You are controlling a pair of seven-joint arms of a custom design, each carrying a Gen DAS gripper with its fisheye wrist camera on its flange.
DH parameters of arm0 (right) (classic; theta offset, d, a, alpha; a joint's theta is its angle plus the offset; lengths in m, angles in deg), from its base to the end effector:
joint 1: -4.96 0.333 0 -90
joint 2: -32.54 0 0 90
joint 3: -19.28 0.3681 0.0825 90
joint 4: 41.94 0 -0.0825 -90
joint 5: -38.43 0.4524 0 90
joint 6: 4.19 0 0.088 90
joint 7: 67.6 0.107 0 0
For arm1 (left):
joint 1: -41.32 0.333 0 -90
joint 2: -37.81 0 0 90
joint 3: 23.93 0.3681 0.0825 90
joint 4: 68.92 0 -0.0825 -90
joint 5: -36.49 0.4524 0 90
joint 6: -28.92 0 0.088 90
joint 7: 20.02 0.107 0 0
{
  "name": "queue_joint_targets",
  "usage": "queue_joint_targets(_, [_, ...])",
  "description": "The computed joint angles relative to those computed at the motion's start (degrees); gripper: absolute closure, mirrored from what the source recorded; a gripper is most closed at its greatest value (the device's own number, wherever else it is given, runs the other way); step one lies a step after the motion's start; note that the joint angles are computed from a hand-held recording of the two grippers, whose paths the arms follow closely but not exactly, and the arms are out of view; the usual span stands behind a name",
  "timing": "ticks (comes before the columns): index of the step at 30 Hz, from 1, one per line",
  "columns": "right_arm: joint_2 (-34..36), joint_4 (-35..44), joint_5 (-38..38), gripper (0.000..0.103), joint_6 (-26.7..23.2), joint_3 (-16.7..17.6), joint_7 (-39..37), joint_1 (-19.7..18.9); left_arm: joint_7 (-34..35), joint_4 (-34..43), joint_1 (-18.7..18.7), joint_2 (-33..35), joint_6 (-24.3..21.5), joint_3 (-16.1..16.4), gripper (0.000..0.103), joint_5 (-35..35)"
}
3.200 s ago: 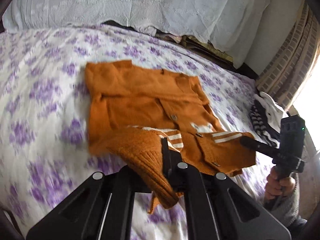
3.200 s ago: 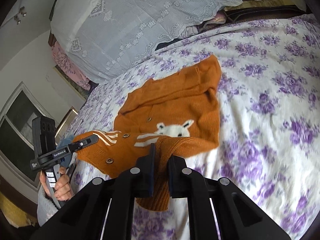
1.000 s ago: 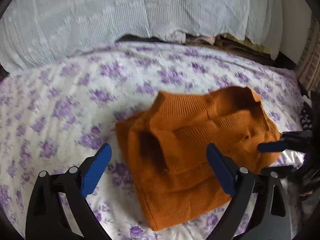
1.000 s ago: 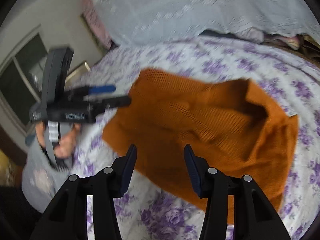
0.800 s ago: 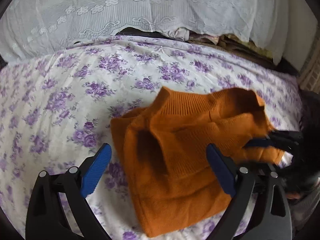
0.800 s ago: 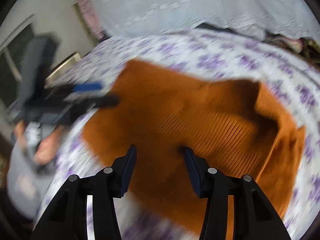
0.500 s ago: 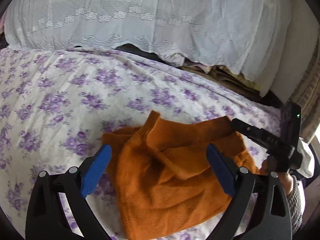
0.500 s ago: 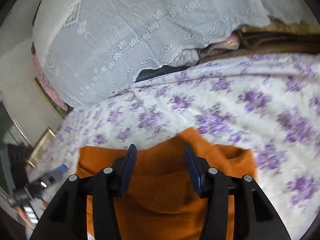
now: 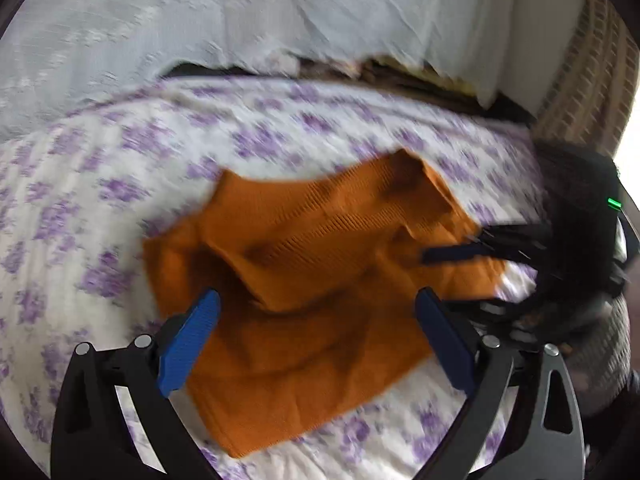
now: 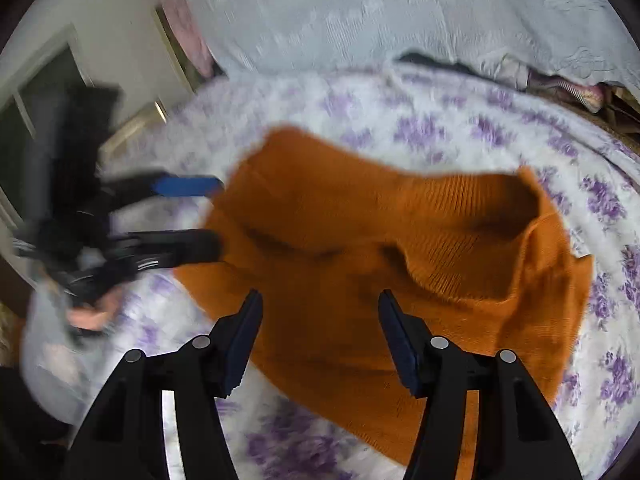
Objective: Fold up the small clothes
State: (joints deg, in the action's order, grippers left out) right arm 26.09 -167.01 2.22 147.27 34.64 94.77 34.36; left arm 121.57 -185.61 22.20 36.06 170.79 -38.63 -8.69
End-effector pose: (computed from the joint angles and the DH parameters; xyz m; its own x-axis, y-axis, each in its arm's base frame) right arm 0.4174 0.4419 0.5142 0.0697 -0.9787 -0.1932 -0.7741 0.0691 -0.6293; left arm 0.5346 -0.3572 0.5305 -0.8500 -0.4859 0.2033 -0.4877 0.5803 -0.6522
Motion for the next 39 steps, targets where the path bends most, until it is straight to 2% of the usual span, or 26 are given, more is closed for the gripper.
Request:
queue_joint_targets(1, [0.9,0.6,-0.1,0.043,-0.4,-0.3,0.1,-0.4,0.6,1.1,0.1,1.0,-2.7,0.2,0.008,-0.5])
queue_joint_targets(2, [1.3,1.1,-1.3,0.043,-0.8,-0.8,1.2,-0.3,0.4,1.8,0.1,1.8,-2.9,0.0,0.008,-1.0])
queue_joint_targets(3, [1.8,2.2,-6.1,0.043,-2.5,-0.3,6.3,-1.7,-0.6,2.2,0.1,2.5,-1.7,-0.3,0.008,-1.4])
queue_joint_targets(5, [1.1,3.1,-17.0,0.043,-7.6,0.1,21.2,-2.9,-7.4,3.8,-0.1,4.8,5.3,-1.0,0.008,-0.6])
queue_joint_targets(6, [-0.5,1.8,-22.2,0.043,-7.9,0.0,30.8,-3.5,-11.0,4.7,0.1,6.0,8.6,-1.2,0.008,-2.0])
queue_joint_targets(9, [-5.7,-3.2,-32.2,0.043,-6.5,0.4,48.5,-5.4,-17.0,6.4,2.1,8.2,12.8,-1.8,0.007,-10.3])
queue_joint_targets(12, [-8.9,-5.6,-31.9,0.043,-10.0,1.7,48.3,-5.6,-18.9,6.4,4.0,8.7,12.6,-2.1,0.007,-12.4])
queue_joint_targets(15, [-9.8,-6.9,-30.7,0.043,-7.0,1.7,48.0,-5.9,-13.2,6.3,5.7,7.8,8.9,-2.9,0.007,-19.6])
queue_joint_targets(17, [-8.5,-6.3,-29.6,0.043,-5.8,2.0,45.8,-5.9,-10.3,6.2,5.3,7.1,7.2,-2.9,0.007,-19.5])
queue_joint_targets(18, [-7.9,-5.9,-28.8,0.043,-6.3,2.3,44.3,-5.8,-10.6,5.8,4.6,6.8,8.1,-2.9,0.007,-17.1])
queue_joint_targets(19, [-7.4,-5.4,-28.2,0.043,-6.9,2.6,43.1,-5.5,-12.4,5.4,5.0,6.7,10.1,-4.5,0.007,-13.1])
queue_joint_targets(20, [-6.5,-4.9,-27.6,0.043,-7.1,2.6,41.8,-5.3,-17.0,4.6,3.3,7.0,13.7,-4.5,0.006,-5.2])
queue_joint_targets(21, [-6.0,-4.5,-26.5,0.043,-8.2,2.6,40.8,-5.1,-25.0,4.5,0.9,7.2,14.8,-2.7,0.006,4.8])
queue_joint_targets(23, [-5.6,-4.9,-23.2,0.045,-10.7,2.0,39.6,-4.8,-40.2,3.8,-8.4,9.1,18.8,6.2,0.006,24.9])
queue_joint_targets(24, [-5.8,-5.9,-21.3,0.046,-10.9,1.3,39.6,-4.8,-48.5,4.4,-11.3,10.5,17.7,9.9,0.006,34.9])
queue_joint_targets(25, [-6.3,-7.3,-20.5,0.056,-8.9,0.5,40.8,-5.2,-55.7,4.9,-12.4,11.1,16.0,11.6,0.004,41.9])
queue_joint_targets(26, [-7.1,-8.8,-21.3,0.066,-6.4,0.2,43.2,-5.9,-59.6,5.2,-12.1,12.1,16.1,11.3,0.004,44.8])
queue_joint_targets(27, [-8.7,-10.7,-23.5,0.07,-3.3,0.2,48.3,-7.1,-59.5,5.1,-9.8,12.1,16.1,9.1,0.004,43.6])
queue_joint_targets(28, [-9.5,-11.6,-24.2,0.075,-2.0,0.4,50.3,-7.9,-61.1,5.0,-6.1,11.9,16.2,5.5,0.004,45.6])
queue_joint_targets(29, [-9.9,-11.9,-24.3,0.079,-2.0,0.9,51.0,-8.4,-63.5,4.6,-4.4,11.8,16.9,3.9,0.004,48.8])
queue_joint_targets(31, [-9.6,-11.7,-23.2,0.085,-3.5,1.8,50.5,-8.7,-67.9,3.8,-4.9,11.4,18.2,4.3,0.004,55.1])
queue_joint_targets(34, [-9.3,-10.2,-22.3,0.087,-8.3,3.3,48.7,-8.3,-73.5,3.0,-4.8,10.5,19.4,4.3,0.004,63.3])
queue_joint_targets(35, [-9.3,-9.5,-22.0,0.085,-10.5,3.7,47.9,-7.9,-76.7,2.8,-2.6,10.3,19.6,2.1,0.004,67.5])
queue_joint_targets(36, [-9.1,-8.5,-22.2,0.084,-13.6,4.6,47.2,-7.4,-79.7,2.6,-2.0,9.9,19.9,1.5,0.004,71.4])
queue_joint_targets(38, [-9.2,-7.7,-23.1,0.078,-15.7,4.8,46.3,-6.5,-84.0,2.3,-5.3,9.1,20.5,5.2,0.004,76.5])
queue_joint_targets(39, [-9.2,-7.4,-24.1,0.077,-15.8,4.9,46.4,-6.1,-86.1,2.0,-5.3,8.6,21.1,5.4,0.004,79.1])
